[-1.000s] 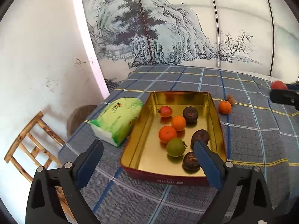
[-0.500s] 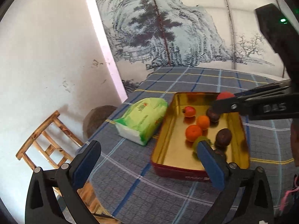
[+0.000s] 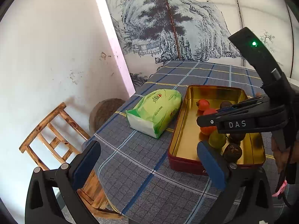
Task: Organize fruits
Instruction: 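Carry the red tomato in the right gripper over the tin and release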
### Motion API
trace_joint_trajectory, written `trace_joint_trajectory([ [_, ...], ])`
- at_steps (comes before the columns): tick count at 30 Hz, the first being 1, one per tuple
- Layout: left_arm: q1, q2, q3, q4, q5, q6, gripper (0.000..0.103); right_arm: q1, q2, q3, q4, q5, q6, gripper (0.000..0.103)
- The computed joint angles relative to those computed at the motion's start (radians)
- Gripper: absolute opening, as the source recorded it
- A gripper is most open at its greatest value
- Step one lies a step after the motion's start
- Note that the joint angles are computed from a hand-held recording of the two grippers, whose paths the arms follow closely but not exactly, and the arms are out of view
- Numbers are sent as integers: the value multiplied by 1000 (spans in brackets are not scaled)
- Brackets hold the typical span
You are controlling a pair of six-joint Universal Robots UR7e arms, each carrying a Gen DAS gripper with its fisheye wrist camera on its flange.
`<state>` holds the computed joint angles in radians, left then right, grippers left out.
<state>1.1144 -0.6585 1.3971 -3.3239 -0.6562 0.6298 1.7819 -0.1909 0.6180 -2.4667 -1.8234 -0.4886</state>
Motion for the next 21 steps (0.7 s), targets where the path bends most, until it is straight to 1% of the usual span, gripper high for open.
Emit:
trace_joint_trajectory([
  [10,4,-12,12,3,-15,-15,102,0,52,-86,53,-13,22,32],
  [21,4,-13,15,5,-14,-17,102,2,70,-111,65,-16,30,32],
])
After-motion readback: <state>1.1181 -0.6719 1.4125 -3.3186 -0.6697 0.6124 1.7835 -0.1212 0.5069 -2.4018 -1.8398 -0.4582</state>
